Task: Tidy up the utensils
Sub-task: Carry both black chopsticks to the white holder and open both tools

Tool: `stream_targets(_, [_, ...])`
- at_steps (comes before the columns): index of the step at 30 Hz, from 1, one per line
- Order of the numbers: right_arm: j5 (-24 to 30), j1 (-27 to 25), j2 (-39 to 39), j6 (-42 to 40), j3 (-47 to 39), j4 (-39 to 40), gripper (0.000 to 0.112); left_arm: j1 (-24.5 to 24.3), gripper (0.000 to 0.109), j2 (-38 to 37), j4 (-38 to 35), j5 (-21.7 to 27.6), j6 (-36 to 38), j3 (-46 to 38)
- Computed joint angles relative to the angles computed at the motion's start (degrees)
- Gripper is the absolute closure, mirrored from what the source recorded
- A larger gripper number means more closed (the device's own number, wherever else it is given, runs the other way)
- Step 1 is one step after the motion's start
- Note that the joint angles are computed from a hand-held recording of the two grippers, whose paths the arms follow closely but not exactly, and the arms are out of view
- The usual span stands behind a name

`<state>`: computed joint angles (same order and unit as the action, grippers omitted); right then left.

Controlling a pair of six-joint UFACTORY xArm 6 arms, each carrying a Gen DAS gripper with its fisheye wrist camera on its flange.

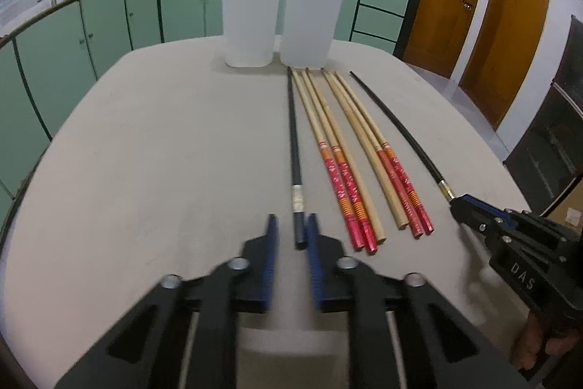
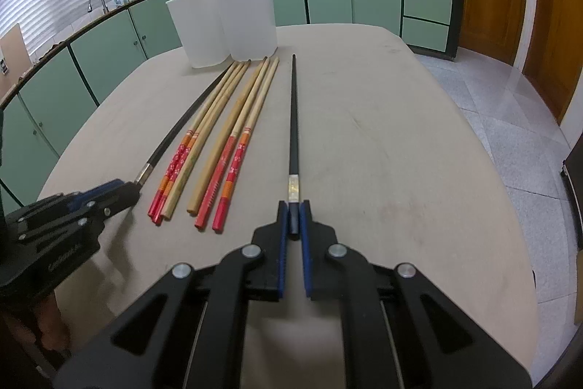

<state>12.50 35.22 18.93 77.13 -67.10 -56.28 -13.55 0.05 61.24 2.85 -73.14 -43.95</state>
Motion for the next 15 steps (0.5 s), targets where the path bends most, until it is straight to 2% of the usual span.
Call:
stream_targets(2, [-0.41,-0.16,-0.14,-0.59,0.1,0.6,0.106,0.39,0.102,-0.01,0.75,-0.71,-0.86,-0.2])
stream_targets(7, [-1.18,-0.77,-2.04,0.82,0.74,-1.01,0.106,0.88,0.102,-2.91,8.07,-0.1,-7.35,-0.67])
stream_targets(15, [-0.14,-1.78,-6.78,3.37,-1.03,-7.42,0.106,1.31,0.102,-9.04,13.85,1.7,-11.65,-3.76])
